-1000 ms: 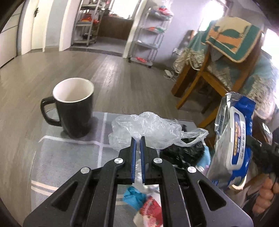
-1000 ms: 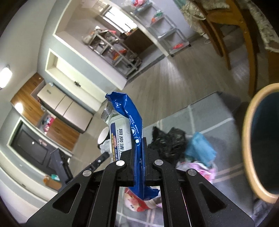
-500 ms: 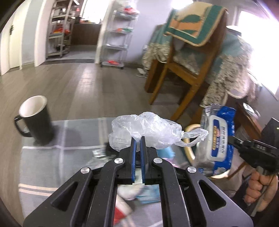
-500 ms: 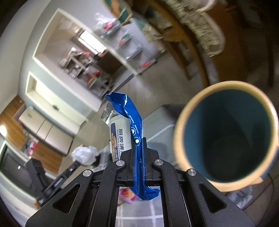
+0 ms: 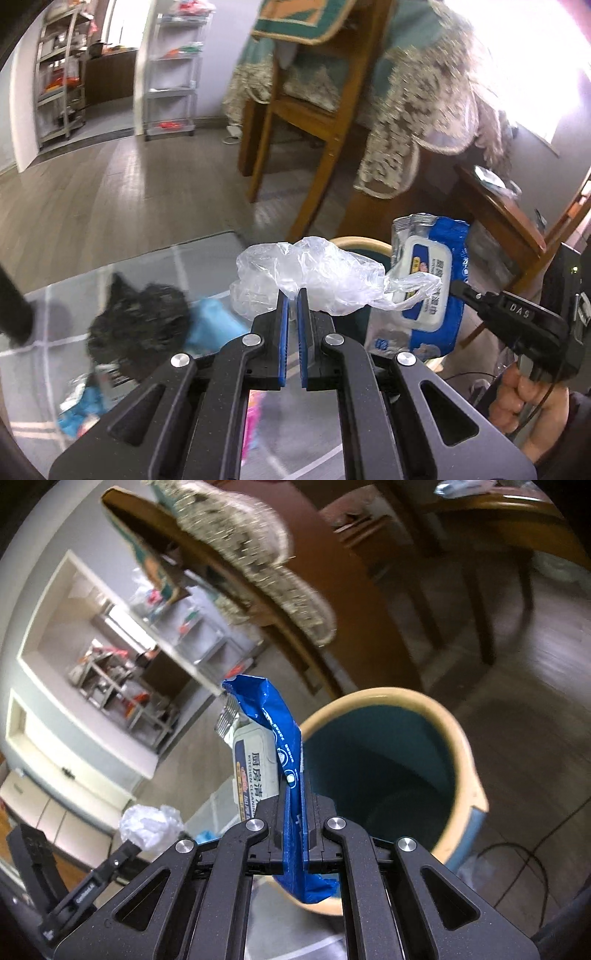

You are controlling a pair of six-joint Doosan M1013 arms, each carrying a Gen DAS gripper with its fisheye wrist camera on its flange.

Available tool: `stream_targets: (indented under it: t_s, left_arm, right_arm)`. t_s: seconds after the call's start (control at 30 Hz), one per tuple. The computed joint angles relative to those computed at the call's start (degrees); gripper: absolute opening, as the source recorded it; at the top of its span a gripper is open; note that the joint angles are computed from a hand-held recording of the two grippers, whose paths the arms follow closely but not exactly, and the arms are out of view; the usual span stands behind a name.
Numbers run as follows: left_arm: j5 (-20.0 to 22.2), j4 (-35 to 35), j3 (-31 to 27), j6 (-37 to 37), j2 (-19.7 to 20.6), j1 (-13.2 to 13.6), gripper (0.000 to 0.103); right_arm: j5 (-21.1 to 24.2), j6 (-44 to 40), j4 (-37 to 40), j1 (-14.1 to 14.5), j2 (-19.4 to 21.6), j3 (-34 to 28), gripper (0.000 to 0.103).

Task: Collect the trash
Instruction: 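Carry both items over the teal bin and open both tools to drop them, then move both tools back over the trash pile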

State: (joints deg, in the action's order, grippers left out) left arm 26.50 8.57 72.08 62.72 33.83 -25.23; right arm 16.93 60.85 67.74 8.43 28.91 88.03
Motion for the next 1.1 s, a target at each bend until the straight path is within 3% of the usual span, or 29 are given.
stream_targets:
  t_s: [0.33,0.63,0.83,1.1]
  left_arm:
    - [8.29,-5.01,-10.65,6.9,7.44,-2.24,0.004]
    - [13.96,-6.22,-14.7,8.83,11.21,-2.58,0.004]
    - [14.67,-8.98,-14.7,10.48,11.59,-2.24,0.016]
    - [11.74,-7.1,-11.31,8.24,9.08,-2.09,0.042]
  right_arm:
    - [-0.22,14.75,-10.2,-1.41,1.01,-0.15,0.006]
    - [2.17,23.35,-18.33,-1.33,1.87,-0.97,0.01]
    - [3.29,24.96,-19.23,-1.26,2.06,-1.11,0.019]
    - [2.44,23.58,-18.08,-1.14,1.79,-0.67,0.031]
